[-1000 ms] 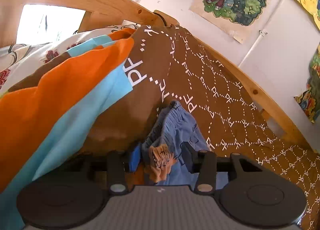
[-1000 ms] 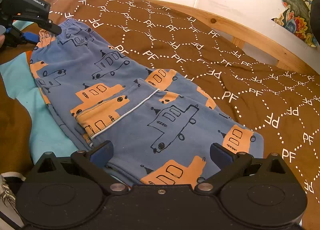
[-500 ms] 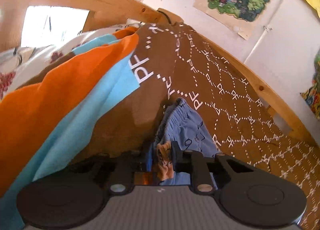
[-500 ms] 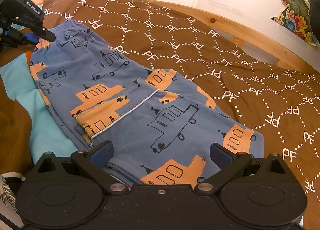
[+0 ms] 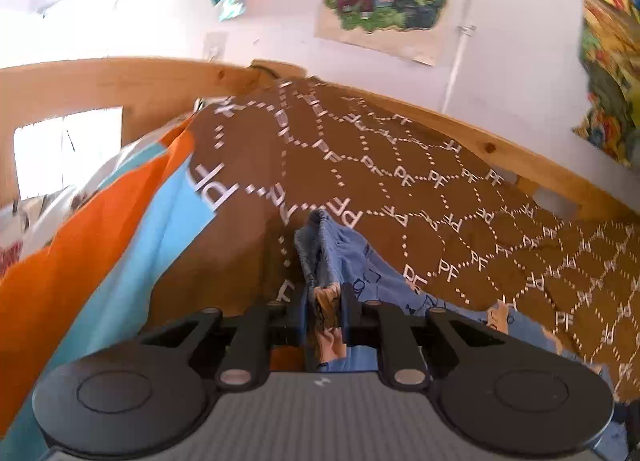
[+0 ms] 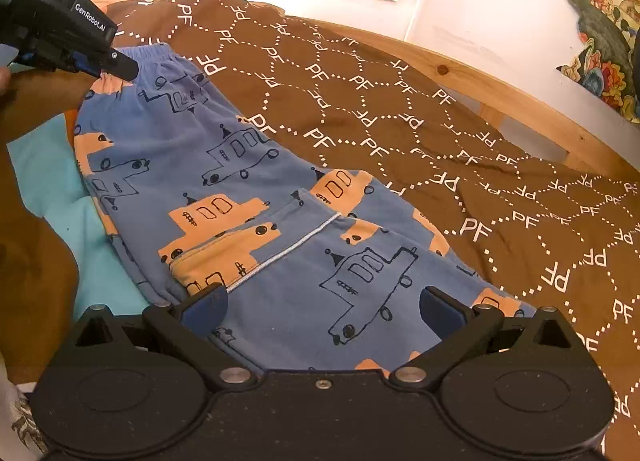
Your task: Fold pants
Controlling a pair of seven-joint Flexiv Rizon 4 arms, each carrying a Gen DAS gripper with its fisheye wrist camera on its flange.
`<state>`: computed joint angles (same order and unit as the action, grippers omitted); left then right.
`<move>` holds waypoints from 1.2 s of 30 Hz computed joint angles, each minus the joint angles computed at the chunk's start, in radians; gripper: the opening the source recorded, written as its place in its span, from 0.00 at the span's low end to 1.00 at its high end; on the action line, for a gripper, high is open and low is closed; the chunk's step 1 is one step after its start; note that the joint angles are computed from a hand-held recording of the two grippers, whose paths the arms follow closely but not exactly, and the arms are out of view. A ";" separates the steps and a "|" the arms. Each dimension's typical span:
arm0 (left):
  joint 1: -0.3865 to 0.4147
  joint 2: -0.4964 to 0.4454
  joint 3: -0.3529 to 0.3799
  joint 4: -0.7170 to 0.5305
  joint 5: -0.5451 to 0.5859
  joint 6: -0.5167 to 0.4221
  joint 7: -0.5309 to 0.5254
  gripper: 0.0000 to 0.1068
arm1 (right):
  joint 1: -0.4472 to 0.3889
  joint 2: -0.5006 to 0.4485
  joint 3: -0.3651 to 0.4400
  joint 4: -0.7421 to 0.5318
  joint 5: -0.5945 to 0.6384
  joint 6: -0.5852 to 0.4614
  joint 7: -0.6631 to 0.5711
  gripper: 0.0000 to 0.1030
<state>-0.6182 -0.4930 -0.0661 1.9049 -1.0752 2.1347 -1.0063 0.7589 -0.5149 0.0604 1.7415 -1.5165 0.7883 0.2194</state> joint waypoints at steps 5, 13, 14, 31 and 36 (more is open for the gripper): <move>-0.025 0.002 -0.001 -0.023 -0.003 0.007 0.065 0.15 | -0.002 0.011 -0.003 0.013 -0.036 0.002 0.041 0.99; 0.098 0.064 -0.097 -0.026 0.396 -0.140 -0.056 0.15 | -0.029 0.111 0.033 0.119 -0.086 -0.117 0.152 0.99; 0.127 0.066 -0.130 -0.033 0.449 -0.167 -0.079 0.15 | -0.034 0.127 0.042 0.139 -0.072 -0.144 0.158 0.99; 0.168 -0.137 -0.298 -0.262 0.835 -0.529 -0.165 0.17 | -0.099 0.325 0.180 0.394 0.182 -0.436 0.230 0.99; 0.178 -0.159 -0.313 -0.271 0.838 -0.553 -0.193 0.17 | -0.105 0.332 0.187 0.407 0.205 -0.433 0.257 0.99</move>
